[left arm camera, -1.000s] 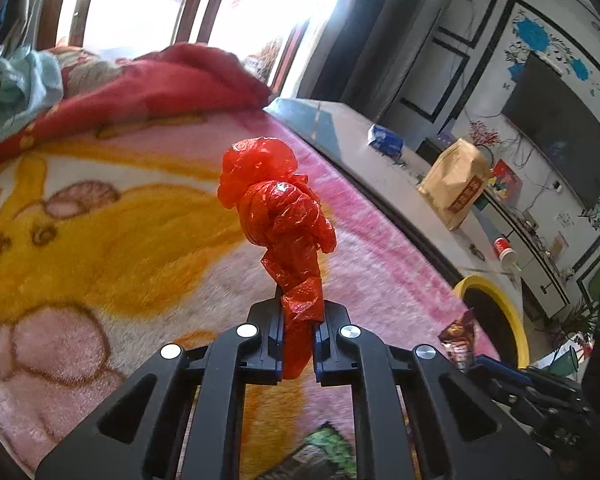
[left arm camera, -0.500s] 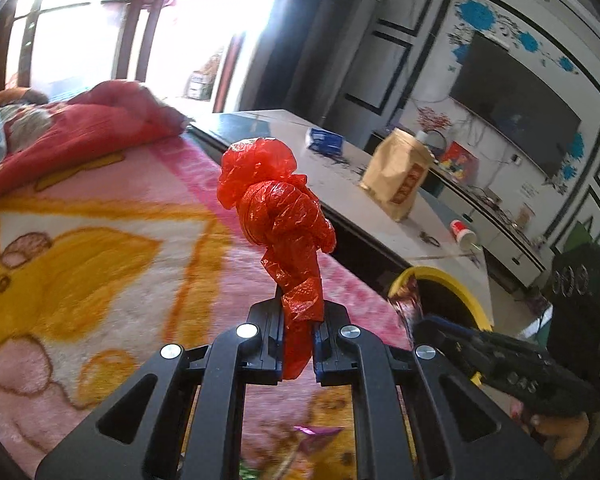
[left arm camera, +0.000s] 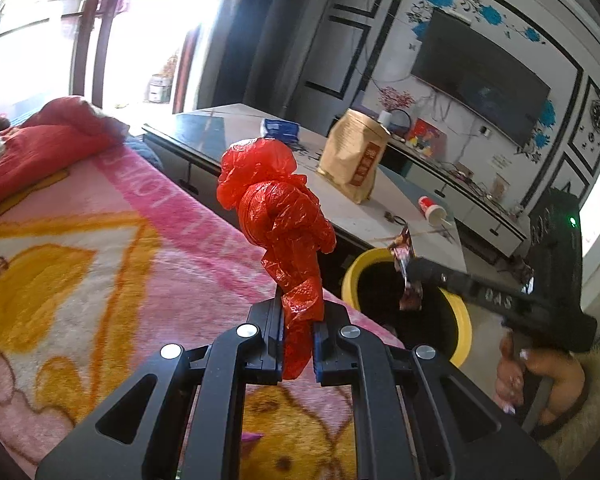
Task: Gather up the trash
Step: 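Carry the red plastic bag and brown candy wrapper over the bin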
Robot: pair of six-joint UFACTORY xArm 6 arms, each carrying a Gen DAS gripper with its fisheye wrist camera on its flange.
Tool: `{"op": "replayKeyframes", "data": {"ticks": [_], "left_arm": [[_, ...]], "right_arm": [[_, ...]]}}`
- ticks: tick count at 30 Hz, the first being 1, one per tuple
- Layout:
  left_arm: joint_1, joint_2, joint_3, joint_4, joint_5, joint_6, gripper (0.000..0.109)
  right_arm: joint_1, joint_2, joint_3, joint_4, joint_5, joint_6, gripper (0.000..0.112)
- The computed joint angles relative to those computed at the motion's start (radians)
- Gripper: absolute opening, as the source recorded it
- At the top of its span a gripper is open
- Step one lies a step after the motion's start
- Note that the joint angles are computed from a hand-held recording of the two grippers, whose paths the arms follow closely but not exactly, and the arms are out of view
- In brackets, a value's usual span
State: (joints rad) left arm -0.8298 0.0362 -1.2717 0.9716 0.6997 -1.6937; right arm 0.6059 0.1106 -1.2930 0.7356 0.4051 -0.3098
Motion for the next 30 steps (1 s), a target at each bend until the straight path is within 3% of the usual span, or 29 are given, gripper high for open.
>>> {"op": "replayKeyframes", "data": {"ticks": [12, 30], "left_arm": [[-0.004, 0.120, -0.123, -0.059, -0.069, 0.122, 0.010], [-0.021, 0.360, -0.387, -0.250, -0.132, 0.388, 0.010]], "right_arm": [[-0.101, -0.007, 0.032, -0.096, -0.040, 0.122, 0.006], [-0.193, -0.003, 0.049, -0.213, -0.017, 0.244, 0.006]]}}
